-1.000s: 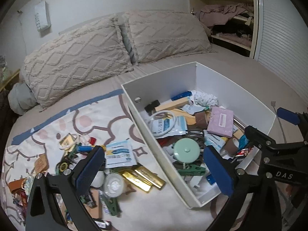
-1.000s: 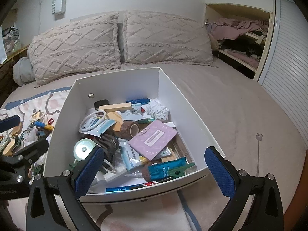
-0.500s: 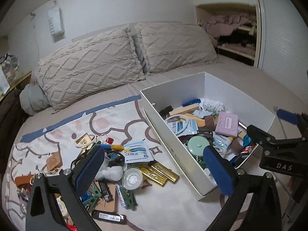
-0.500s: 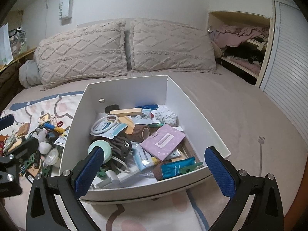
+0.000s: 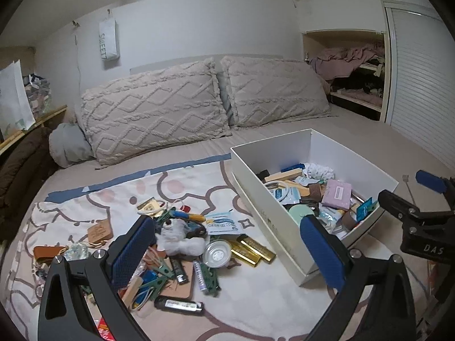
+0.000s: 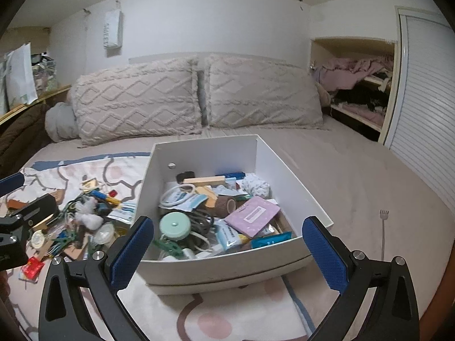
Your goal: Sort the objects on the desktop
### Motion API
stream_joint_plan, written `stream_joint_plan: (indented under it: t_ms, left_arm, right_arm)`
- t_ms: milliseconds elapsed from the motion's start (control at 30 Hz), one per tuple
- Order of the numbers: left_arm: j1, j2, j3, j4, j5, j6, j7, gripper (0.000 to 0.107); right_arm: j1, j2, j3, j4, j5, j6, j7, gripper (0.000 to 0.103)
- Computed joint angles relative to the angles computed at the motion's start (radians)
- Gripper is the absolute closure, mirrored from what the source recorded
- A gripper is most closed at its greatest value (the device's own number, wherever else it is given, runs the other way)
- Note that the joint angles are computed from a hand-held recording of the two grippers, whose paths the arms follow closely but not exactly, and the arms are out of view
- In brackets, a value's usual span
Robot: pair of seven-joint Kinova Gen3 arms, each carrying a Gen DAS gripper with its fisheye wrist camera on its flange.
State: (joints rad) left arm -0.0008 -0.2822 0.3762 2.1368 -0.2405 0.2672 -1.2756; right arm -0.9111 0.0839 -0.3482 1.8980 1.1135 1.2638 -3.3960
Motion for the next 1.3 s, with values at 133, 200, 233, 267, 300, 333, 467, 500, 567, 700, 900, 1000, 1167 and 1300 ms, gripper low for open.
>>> stream_joint_plan:
  t_ms: [133, 200, 233, 267, 300, 333, 467, 500, 567, 700, 900, 1000, 1167, 1300]
  left_arm:
    - [0.021, -0.038, -0.031, 0.022, 0.015, 0.001, -0.021, 0.005]
    - [0.010, -0.066, -0.027, 0.041, 0.020, -0.006, -0.024, 0.005]
    - [0.006, -0.079, -0.028, 0.052, 0.025, -0.015, -0.027, 0.005]
    - [0.017, -0.090, -0.044, 0.063, 0.038, -0.020, -0.036, 0.005]
    - [0.039, -0.099, -0.070, 0.072, 0.055, -0.021, -0.049, 0.005]
    - [0.052, -0.109, -0.087, 0.081, 0.070, -0.023, -0.060, 0.005]
    - [0.037, -0.149, -0.088, 0.112, 0.100, -0.034, -0.081, 0.005]
    - [0.053, -0.158, -0.108, 0.118, 0.112, -0.034, -0.093, 0.005]
    - [0.073, -0.175, -0.136, 0.128, 0.133, -0.035, -0.113, 0.005]
    - [0.099, -0.219, -0.176, 0.152, 0.168, -0.039, -0.148, 0.005]
    - [0.148, -0.273, -0.243, 0.176, 0.208, -0.023, -0.207, 0.005]
    - [0.153, -0.298, -0.261, 0.182, 0.223, -0.007, -0.230, 0.005]
    - [0.152, -0.343, -0.277, 0.206, 0.236, 0.000, -0.263, 0.005]
    - [0.206, -0.374, -0.348, 0.224, 0.258, 0.003, -0.299, 0.005]
  right_arm:
    - [-0.029, -0.003, -0.019, 0.006, 0.019, 0.030, -0.024, 0.000]
    - [-0.045, -0.005, -0.029, 0.011, 0.030, 0.046, -0.039, 0.000]
    - [-0.053, -0.006, -0.034, 0.014, 0.035, 0.056, -0.047, 0.000]
    - [-0.061, -0.006, -0.039, 0.014, 0.039, 0.065, -0.053, 0.000]
    - [-0.070, -0.007, -0.044, 0.017, 0.044, 0.076, -0.061, 0.000]
    - [-0.078, -0.008, -0.049, 0.020, 0.049, 0.087, -0.071, 0.000]
    - [-0.116, -0.008, -0.068, 0.041, 0.089, 0.137, -0.139, 0.000]
    - [-0.124, -0.010, -0.073, 0.047, 0.098, 0.144, -0.152, 0.000]
    - [-0.136, -0.008, -0.079, 0.048, 0.108, 0.156, -0.158, 0.000]
    - [-0.157, 0.010, -0.082, 0.041, 0.111, 0.176, -0.150, 0.000]
    - [-0.200, 0.025, -0.085, 0.057, 0.135, 0.197, -0.207, 0.000]
    - [-0.231, 0.035, -0.093, 0.064, 0.150, 0.235, -0.239, 0.000]
    - [-0.271, 0.050, -0.100, 0.064, 0.155, 0.272, -0.251, 0.000]
    - [-0.304, 0.070, -0.101, 0.064, 0.155, 0.301, -0.275, 0.000]
